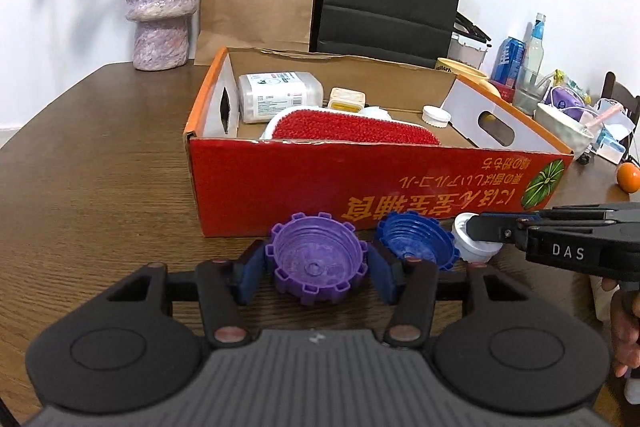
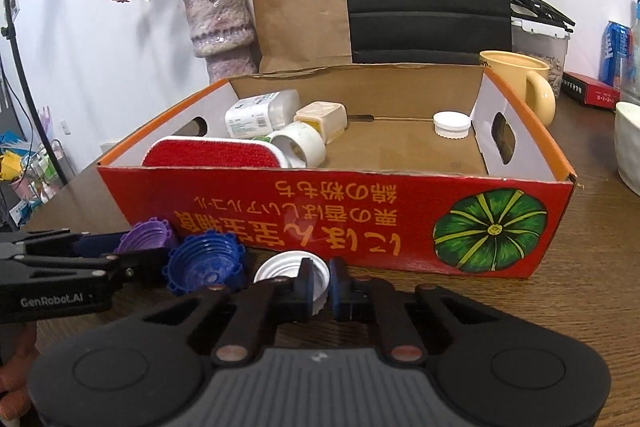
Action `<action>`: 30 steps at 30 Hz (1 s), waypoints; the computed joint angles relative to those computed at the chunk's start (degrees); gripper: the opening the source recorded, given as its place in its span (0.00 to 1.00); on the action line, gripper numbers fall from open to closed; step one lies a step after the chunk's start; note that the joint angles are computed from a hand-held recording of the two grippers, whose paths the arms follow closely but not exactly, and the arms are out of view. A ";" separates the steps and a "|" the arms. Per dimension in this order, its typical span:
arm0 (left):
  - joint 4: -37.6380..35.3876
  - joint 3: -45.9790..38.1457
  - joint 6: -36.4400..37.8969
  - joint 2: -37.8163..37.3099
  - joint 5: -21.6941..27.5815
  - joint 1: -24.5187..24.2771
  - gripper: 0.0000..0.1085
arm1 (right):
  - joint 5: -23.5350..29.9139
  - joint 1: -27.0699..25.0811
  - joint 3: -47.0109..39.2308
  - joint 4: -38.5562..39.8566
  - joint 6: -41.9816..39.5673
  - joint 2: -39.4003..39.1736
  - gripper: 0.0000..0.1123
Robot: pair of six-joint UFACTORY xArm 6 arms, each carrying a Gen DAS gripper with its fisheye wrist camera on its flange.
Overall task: Organize rigid objects
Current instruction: 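Grasp the purple cap with the left gripper while the right grasps the white cap, then carry the purple cap with the left gripper while the right carries the white cap to the box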
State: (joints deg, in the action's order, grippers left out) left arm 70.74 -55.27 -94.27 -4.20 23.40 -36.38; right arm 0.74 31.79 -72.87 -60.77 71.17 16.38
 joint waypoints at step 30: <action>6.95 0.92 -20.15 -14.70 63.67 -54.22 0.51 | 26.72 23.10 45.86 -31.64 39.11 -61.97 0.04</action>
State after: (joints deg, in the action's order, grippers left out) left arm 77.69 -54.34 -114.42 -18.91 87.07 -90.60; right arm 27.46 54.89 -27.01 -92.41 110.27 -45.59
